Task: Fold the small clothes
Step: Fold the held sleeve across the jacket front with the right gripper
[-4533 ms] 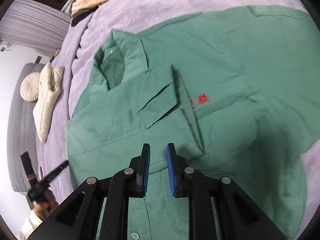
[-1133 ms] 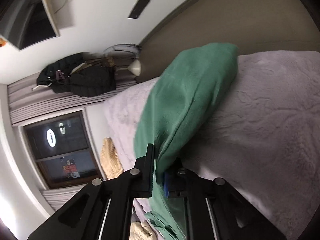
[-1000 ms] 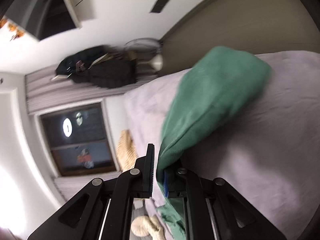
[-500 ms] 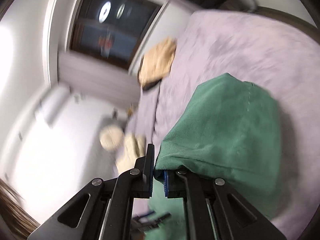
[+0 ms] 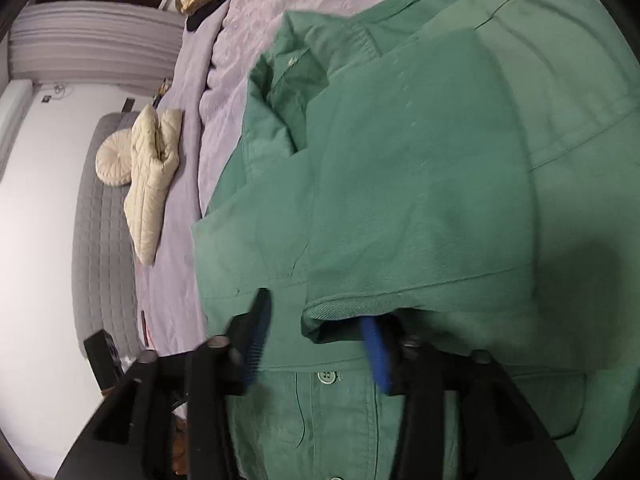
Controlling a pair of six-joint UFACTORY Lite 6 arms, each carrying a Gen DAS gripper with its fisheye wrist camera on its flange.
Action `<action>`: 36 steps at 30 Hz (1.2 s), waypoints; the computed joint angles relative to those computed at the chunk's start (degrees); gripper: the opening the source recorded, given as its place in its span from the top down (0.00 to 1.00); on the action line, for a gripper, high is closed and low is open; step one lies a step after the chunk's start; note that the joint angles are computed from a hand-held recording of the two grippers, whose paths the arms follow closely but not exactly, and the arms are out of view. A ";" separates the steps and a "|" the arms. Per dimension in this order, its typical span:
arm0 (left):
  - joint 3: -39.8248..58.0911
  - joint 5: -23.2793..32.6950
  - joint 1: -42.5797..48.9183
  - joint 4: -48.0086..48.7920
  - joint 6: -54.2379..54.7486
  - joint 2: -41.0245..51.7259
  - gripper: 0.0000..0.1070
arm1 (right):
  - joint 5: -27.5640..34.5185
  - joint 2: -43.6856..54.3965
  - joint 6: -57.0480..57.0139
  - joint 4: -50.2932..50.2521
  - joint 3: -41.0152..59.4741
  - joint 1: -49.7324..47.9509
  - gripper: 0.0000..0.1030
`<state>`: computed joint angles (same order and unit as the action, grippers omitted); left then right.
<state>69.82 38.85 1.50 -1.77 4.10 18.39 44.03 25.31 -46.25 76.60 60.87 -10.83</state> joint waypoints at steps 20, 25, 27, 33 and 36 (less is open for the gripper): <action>14.98 6.91 11.90 -14.13 14.30 9.96 0.04 | -10.94 -3.38 42.93 -69.29 11.95 36.25 0.63; 15.13 8.14 9.52 -17.03 16.15 10.53 0.04 | -10.56 -14.07 32.46 -54.88 0.60 31.45 0.29; 14.44 7.69 7.59 -17.11 15.64 9.90 0.04 | -10.72 -18.09 28.23 -46.73 -3.77 25.24 0.29; 13.03 6.77 4.32 -17.92 14.34 8.55 0.04 | -0.75 -12.73 8.53 -11.12 -6.73 0.85 0.30; 12.70 6.64 4.58 -18.16 14.21 7.98 0.04 | 3.72 -4.72 3.14 -0.79 -3.90 -0.74 0.95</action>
